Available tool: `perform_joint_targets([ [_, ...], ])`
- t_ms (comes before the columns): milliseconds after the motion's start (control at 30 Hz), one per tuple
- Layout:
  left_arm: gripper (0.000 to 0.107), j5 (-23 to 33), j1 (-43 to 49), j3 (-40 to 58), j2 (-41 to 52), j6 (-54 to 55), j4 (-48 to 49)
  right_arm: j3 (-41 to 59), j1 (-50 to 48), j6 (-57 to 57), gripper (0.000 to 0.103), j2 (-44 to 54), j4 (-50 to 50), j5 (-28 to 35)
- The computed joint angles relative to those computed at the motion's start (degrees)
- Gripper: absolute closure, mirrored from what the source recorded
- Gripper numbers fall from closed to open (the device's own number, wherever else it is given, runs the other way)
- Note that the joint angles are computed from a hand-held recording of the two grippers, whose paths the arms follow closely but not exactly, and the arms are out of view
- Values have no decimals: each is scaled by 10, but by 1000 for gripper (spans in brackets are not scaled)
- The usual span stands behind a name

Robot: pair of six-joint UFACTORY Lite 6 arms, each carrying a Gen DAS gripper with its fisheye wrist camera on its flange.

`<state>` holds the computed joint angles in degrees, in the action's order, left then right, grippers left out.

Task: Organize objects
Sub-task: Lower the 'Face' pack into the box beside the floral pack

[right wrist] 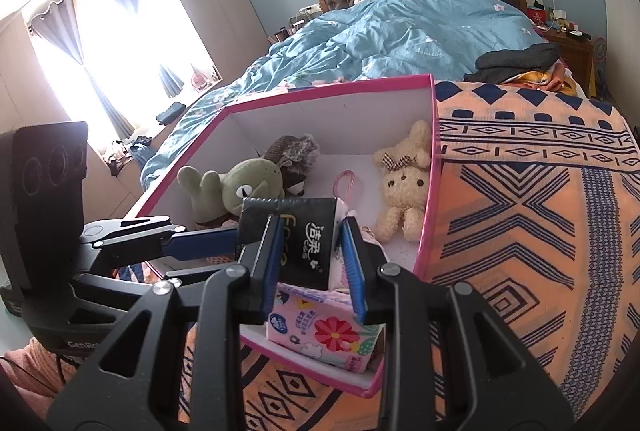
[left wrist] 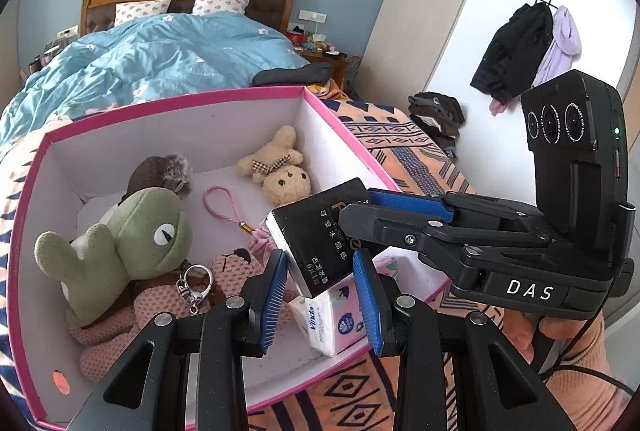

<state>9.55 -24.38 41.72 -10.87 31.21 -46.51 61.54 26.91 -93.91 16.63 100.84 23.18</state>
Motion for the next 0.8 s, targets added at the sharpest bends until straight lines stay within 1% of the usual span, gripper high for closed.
perform_joint_targets([
  [400, 73, 0, 8, 6, 23, 58, -57, 11, 3, 7, 70, 16, -11, -10],
  [600, 73, 2, 10, 7, 26, 58, -57, 19, 3, 13, 70, 24, -17, -12],
  [800, 73, 3, 13, 7, 32, 85, -83, 24, 2, 9, 70, 30, -16, -12],
])
